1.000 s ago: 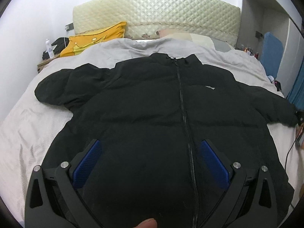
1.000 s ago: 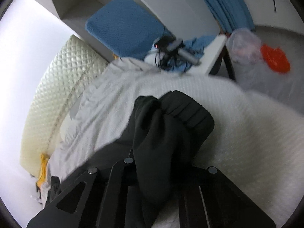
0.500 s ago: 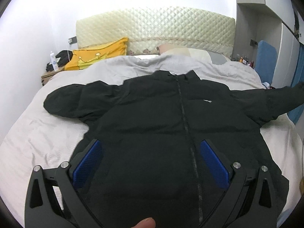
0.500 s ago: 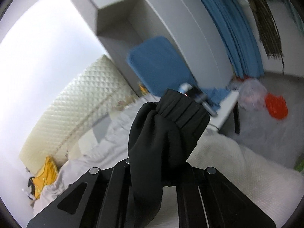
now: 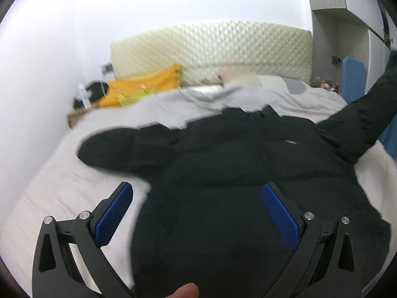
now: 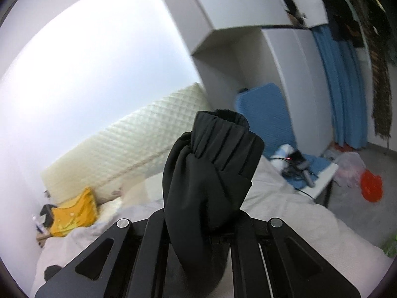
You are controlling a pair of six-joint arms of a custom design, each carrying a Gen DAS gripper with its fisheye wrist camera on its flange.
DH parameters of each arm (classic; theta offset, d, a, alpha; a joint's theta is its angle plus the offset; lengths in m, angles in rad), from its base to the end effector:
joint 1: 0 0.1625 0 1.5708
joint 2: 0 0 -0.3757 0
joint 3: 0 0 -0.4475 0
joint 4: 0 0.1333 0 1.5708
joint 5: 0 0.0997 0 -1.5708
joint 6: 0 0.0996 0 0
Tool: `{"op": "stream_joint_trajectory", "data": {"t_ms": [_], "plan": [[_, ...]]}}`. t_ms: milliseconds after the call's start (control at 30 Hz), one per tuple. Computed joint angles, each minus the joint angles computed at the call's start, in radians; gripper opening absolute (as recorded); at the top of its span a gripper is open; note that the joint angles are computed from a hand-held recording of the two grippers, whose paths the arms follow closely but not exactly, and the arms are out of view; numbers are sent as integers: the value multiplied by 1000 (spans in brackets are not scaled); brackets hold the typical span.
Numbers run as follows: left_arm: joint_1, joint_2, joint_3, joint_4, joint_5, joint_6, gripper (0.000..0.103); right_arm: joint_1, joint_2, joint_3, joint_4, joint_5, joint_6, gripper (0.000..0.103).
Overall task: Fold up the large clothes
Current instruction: 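Grasp the jacket sleeve cuff with the right gripper and lift it, then fold the held sleeve across the jacket front and release it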
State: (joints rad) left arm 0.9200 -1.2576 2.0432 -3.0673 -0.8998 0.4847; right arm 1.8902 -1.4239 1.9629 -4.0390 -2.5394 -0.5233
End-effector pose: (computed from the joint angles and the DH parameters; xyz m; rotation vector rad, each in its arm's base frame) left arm -0.1831 -0.5627 0.2094 1.0171 2.1660 -0.9465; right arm 0.1921 -0.4177 0.4176 -0.3724 -1.6066 1.8148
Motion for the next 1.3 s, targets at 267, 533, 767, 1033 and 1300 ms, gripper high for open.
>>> {"op": "stream_joint_trajectory", "data": {"t_ms": [267, 533, 767, 1033, 1300], "plan": [[65, 0, -44, 17, -38, 13, 103, 87, 299, -251, 21, -8, -111, 7], [110, 4, -62, 16, -49, 34, 103, 73, 520, -411, 149, 57, -60, 9], [133, 7, -67, 1, -40, 74, 103, 42, 680, -512, 205, 96, -23, 10], [169, -6, -100, 65, -80, 24, 103, -2, 809, -562, 393, 214, 141, 11], [187, 3, -111, 50, -83, 21, 103, -31, 970, -702, 578, 218, 183, 11]]}}
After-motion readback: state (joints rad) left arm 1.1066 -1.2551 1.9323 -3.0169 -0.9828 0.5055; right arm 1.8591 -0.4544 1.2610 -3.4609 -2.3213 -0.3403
